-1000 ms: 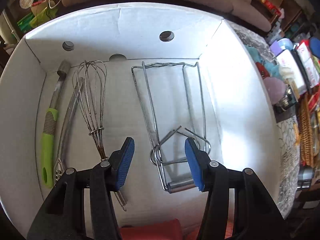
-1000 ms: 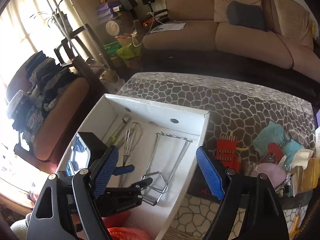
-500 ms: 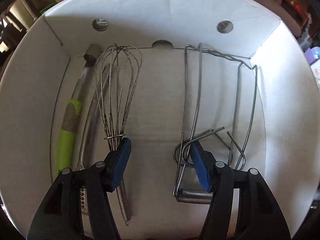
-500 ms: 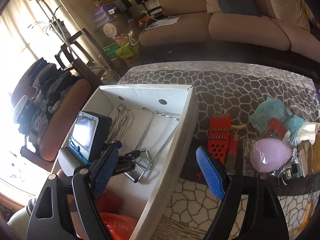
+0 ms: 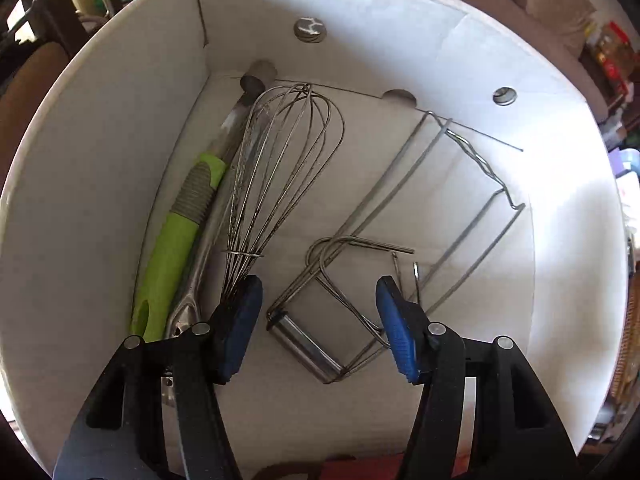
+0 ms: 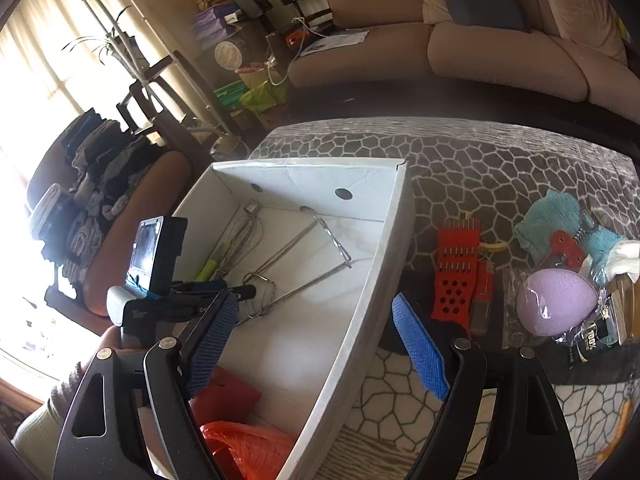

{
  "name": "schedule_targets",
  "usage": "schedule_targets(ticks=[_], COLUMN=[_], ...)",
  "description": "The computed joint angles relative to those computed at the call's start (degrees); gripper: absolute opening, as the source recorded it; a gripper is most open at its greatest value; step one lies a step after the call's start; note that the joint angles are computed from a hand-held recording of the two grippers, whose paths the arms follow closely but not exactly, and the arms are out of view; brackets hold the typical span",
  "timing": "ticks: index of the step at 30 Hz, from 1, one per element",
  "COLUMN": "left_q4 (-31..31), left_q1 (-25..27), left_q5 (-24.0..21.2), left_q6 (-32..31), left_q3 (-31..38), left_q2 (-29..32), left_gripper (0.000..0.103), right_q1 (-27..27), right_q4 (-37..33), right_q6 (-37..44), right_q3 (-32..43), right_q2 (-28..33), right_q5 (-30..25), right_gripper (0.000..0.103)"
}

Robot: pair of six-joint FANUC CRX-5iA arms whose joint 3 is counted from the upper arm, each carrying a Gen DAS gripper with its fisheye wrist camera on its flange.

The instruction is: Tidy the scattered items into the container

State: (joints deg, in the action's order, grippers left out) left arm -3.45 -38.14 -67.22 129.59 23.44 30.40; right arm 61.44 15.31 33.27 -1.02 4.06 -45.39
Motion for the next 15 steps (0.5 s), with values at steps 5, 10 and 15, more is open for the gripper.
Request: schedule_targets(ticks=[5,10,15], left_q4=[8.7,13.4,17.9], left_q1=[2.6,6.3,10.3], left_q5=[17.9,27.0,32.5], left_q6=[-2.1,-2.7,-3.1], left_q3=[-16.4,-29.3,-37.9], left_q2=[-13.3,-28.2,-35.8], left_gripper=[0.067,0.083,0.084], right_q1=[1.2,1.0,0.2], right_q4=[0.7,-5.3,-14.5], right_q6=[-0.7,0.8,-2.2], right_q3=[-0.6,1.1,7.4], right_q2=[-1.3,-1.1,4.4], right_q5=[-0.4,1.9,2.8], right_gripper=[0.083,0.090,0.091])
